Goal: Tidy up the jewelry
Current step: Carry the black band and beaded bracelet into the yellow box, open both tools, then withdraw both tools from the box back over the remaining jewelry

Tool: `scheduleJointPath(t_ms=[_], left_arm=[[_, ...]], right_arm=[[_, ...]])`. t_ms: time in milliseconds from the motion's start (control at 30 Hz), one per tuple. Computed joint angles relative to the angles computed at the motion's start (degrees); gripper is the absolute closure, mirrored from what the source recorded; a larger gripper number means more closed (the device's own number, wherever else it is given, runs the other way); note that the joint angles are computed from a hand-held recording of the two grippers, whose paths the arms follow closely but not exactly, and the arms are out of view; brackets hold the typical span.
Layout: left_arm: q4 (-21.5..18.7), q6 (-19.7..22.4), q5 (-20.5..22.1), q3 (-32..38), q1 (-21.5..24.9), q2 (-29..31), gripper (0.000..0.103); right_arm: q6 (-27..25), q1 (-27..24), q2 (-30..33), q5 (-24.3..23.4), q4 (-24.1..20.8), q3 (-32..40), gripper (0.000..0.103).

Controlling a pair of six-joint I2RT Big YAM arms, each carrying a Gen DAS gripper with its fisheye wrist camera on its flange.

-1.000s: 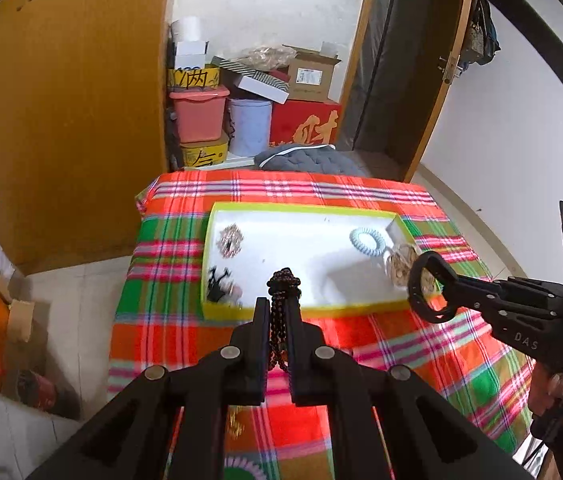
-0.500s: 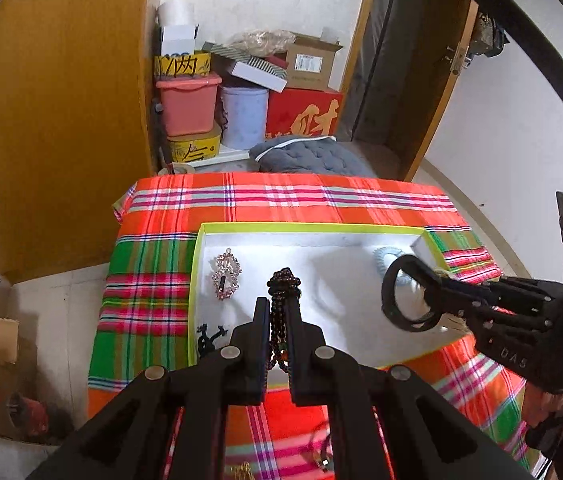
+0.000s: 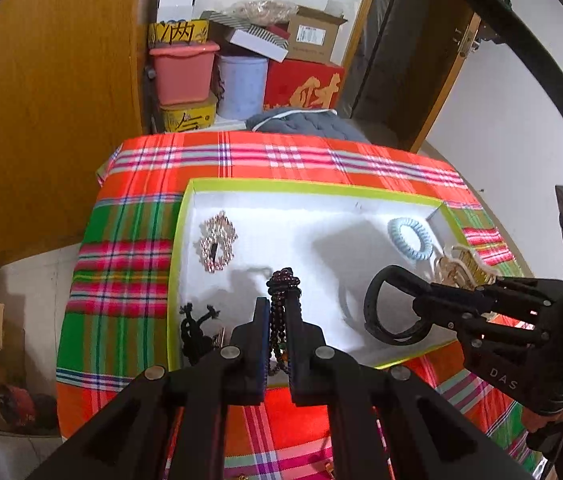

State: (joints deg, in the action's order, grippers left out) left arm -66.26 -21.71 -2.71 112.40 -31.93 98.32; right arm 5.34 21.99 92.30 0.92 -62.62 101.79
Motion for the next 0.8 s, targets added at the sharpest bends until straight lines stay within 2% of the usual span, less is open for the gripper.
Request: scheduleJointPath(t_ms=[167, 300, 533, 667, 800], left_arm=[[-0.85, -0.10, -0.32, -0.12, -0.19, 0.23, 0.096], [-1.36, -0.31, -1.43, -0.01, -0.39, 0.27, 0.096], [-2.06, -0.84, -2.25, 0.43, -0.80, -0.17, 0.095], [-2.07, -1.15, -3.59, -0.01, -1.32, -1.38, 0.090], [-2.00, -1.81, -5.51, -1.51, -2.43, -3.62, 0.089]], right_arm=[[0.43, 0.02, 0.71, -0.06, -1.57, 0.82, 0.089], [1.11, -0.43, 0.56, -0.90, -1.74, 0.87, 0.084], [1.62, -0.16, -1.84, -1.54, 0.00, -1.26, 0.081], [2.30, 0.07, -3.92, -1.91, 1.04, -3.08, 0.079], [3.43, 0.39, -6.50, -2.18, 1.90, -5.34, 0.078]])
